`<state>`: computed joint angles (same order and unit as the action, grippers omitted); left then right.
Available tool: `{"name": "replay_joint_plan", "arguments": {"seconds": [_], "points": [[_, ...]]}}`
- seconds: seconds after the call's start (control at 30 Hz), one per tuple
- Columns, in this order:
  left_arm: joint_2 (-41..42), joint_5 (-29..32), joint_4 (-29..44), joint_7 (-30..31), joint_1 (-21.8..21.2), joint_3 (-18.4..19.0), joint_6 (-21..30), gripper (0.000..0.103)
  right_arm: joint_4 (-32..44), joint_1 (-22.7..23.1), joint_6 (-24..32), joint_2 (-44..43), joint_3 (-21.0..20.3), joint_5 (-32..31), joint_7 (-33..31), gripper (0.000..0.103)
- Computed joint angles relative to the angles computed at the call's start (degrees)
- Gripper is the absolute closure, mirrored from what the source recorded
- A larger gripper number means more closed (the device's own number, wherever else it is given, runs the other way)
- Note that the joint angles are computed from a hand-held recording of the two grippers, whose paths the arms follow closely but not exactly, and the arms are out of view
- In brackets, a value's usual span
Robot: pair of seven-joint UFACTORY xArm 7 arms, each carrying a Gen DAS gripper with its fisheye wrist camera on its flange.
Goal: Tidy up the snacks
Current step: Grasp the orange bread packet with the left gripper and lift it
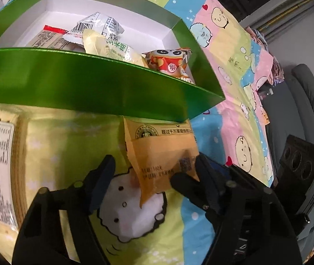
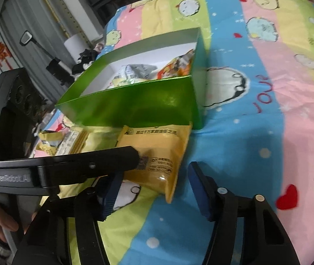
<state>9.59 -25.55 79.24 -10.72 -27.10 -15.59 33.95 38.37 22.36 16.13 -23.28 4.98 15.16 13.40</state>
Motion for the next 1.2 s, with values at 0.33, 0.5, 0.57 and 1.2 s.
{"name": "replay_joint_plan", "arguments": {"seconds": [0.33, 0.5, 0.57, 1.2], "points": [[0.78, -2.15, 0.24, 4.52, 0.26, -0.69, -0.29, 0.053, -0.53, 6.73, -3.32, 1.69, -5.16, 10.72, -10.80, 0.055], [-0.37, -0.13, -0.84, 3.70, -0.61, -0.37, -1.83, 0.054, -1.22, 4.54, -4.45, 1.07, -2.64, 8.98, -8.58, 0.058], [-0.77, 0.86, -1.14, 2.93, -0.90, -0.23, -2.34, 0.054, -1.51, 3.96, -4.89, 0.72, -1.84, 7.90, -7.24, 0.059], [-9.65, 11.73, -5.64, -4.97, -2.63, 0.64, -6.83, 0.054, -2.35, 6.17, -10.12, -4.69, -0.93, 0.93, -2.84, 0.059]]}}
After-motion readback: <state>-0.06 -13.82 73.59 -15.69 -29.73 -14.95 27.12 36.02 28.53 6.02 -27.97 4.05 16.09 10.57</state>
